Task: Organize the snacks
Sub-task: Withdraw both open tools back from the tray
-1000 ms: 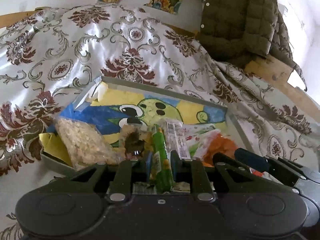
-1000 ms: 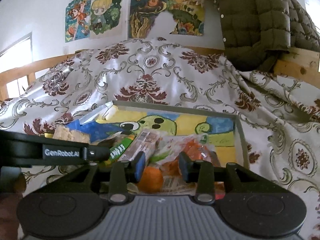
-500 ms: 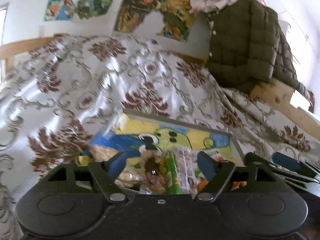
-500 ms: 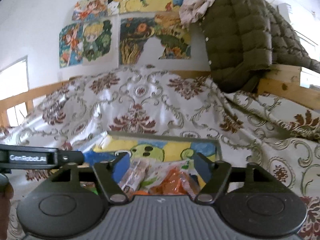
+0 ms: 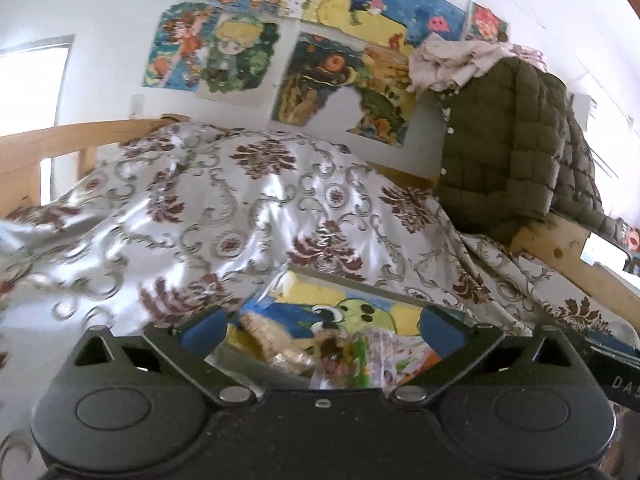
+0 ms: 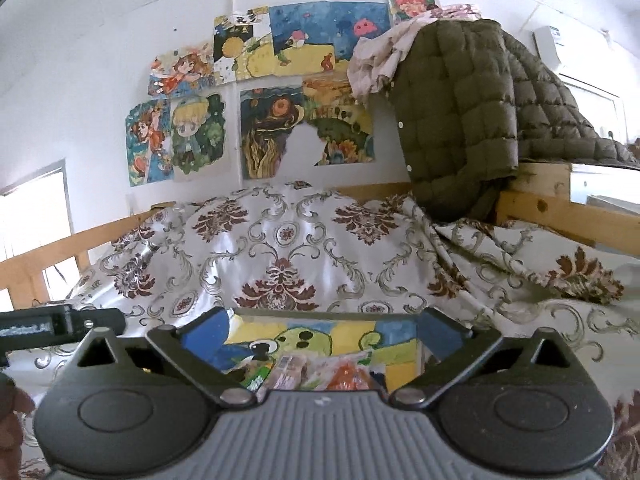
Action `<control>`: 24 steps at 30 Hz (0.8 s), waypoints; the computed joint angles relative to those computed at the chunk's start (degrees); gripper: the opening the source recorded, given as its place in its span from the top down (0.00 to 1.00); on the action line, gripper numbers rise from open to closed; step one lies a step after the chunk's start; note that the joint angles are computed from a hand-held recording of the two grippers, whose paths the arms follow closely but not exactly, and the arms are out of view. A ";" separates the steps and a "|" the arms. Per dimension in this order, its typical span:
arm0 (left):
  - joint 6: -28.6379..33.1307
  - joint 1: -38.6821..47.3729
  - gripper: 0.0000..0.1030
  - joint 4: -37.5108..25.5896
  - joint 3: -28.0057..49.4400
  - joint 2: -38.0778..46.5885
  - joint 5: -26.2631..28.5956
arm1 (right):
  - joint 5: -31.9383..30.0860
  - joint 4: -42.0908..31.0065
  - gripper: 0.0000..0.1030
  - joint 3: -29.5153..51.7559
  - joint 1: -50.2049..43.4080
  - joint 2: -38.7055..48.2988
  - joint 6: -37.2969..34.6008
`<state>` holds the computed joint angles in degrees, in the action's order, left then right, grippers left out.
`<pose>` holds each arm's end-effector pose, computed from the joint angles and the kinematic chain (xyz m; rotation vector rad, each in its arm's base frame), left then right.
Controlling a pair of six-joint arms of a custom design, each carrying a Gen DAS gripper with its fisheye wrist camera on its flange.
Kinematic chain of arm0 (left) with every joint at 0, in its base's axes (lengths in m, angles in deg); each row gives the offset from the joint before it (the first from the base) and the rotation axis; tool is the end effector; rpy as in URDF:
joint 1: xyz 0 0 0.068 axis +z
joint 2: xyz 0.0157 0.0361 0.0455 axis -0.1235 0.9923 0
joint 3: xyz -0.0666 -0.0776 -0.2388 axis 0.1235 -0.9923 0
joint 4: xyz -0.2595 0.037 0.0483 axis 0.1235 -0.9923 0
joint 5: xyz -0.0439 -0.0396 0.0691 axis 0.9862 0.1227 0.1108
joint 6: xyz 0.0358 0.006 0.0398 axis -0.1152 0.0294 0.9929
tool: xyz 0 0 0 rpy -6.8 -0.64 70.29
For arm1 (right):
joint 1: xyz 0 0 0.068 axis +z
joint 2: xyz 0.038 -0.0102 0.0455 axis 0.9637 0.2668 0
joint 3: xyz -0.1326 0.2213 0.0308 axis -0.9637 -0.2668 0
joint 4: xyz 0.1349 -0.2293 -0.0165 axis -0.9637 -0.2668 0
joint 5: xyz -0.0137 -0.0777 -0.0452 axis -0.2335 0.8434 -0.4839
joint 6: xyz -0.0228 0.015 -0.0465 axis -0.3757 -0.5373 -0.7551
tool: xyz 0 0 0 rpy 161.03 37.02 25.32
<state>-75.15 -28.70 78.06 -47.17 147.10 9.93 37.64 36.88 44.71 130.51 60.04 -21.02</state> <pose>0.2679 -0.1111 0.2089 0.2540 1.9319 -0.5146 0.1579 0.1750 0.2048 0.3772 1.7732 -0.1162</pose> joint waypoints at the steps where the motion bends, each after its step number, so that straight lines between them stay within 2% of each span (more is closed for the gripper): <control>1: -0.05 0.31 0.01 -0.46 -1.38 -1.57 -0.23 | 0.27 -2.32 0.00 0.56 1.05 0.47 2.25; 8: 2.18 4.22 0.01 -6.99 -9.70 -14.00 -0.86 | 4.49 -23.07 0.00 7.91 10.43 7.51 22.09; 12: 3.24 6.25 0.01 -12.74 -12.38 -20.93 0.11 | 5.30 -35.17 0.00 12.64 15.45 12.67 34.17; 19: 7.03 6.64 0.01 -22.25 -17.03 -33.34 -0.18 | 4.38 -54.56 0.00 20.51 22.11 21.70 54.89; 24: 6.36 5.57 0.01 -28.79 -19.15 -39.65 -2.36 | 2.28 -64.10 0.00 24.42 26.30 26.84 66.38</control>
